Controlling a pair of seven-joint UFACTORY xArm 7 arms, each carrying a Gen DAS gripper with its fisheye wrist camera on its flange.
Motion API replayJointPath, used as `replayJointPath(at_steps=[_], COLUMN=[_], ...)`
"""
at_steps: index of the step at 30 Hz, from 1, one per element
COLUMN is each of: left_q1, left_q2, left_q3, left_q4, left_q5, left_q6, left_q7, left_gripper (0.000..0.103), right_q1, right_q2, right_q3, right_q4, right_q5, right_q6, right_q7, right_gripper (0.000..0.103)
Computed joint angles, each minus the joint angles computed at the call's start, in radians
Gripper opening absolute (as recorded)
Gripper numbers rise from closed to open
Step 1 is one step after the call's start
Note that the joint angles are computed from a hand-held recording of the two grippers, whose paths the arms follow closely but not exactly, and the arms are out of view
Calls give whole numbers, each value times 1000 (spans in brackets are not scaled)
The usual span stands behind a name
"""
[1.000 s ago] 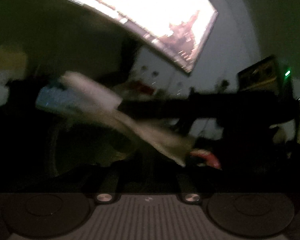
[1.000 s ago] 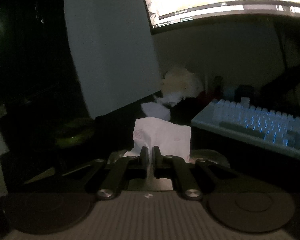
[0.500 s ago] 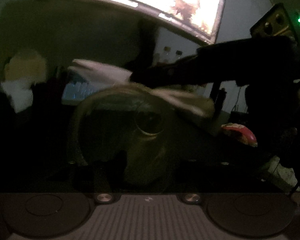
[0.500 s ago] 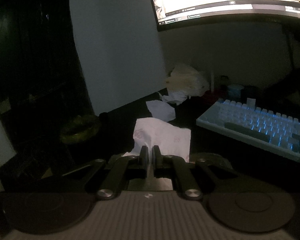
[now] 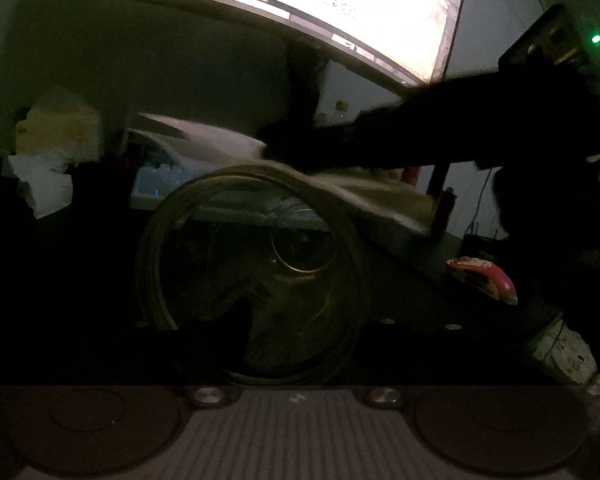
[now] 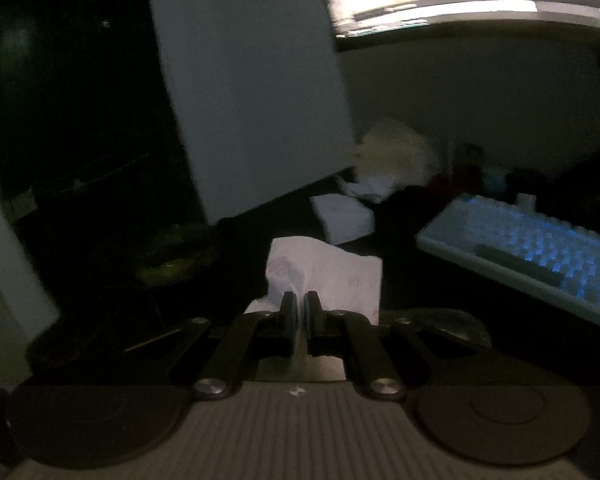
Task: Clean container
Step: 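Twist the tissue inside the jar with the right tool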
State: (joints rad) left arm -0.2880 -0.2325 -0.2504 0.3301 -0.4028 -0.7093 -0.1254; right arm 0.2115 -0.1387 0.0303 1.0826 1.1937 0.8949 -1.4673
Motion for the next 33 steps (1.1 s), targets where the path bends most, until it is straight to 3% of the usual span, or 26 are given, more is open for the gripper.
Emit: replayJointPath(at_steps=[2,5,10,14,18,20,24,27,33], left_q1=[-1,2,-8,-14,-16,-17,-21,-22,-18], left_q2=[2,10,16,16,18,23,30,29,32], left_q3=[2,-9,-14,-6,-8,-13,-5,3,0], left_q4=[0,9,13,12,12,17,19,17,17], left_q5=[1,-23,-47,-42,-44,-56,-50,-37,-39], left_q6=[-2,-4,-13,-14,-17,-20,-25,-25,-28], left_q7=[-7,12,28,22,23,35,36,27,44], left_gripper=[46,46,47,47,48,48,48,48,49], right_q1=[2,-1,3,3,7,10,14,11,12], right_q2=[24,43,-22,-16,13,11,-14,-15,40], right_q3=[13,18,-4,-11,16,18,-2,-7,25], right_q4=[12,29,-28,-22,-4,-6,-23,-24,9], right_q5=[7,3,29,33,36,35,49,48,62], right_q6=[-95,-123,15,33,-110,-121,6,31,-170], right_q7=[9,58,-29,-36,9,31,-24,-43,2], right_gripper=[7,7,7,7,7,7,7,7,7])
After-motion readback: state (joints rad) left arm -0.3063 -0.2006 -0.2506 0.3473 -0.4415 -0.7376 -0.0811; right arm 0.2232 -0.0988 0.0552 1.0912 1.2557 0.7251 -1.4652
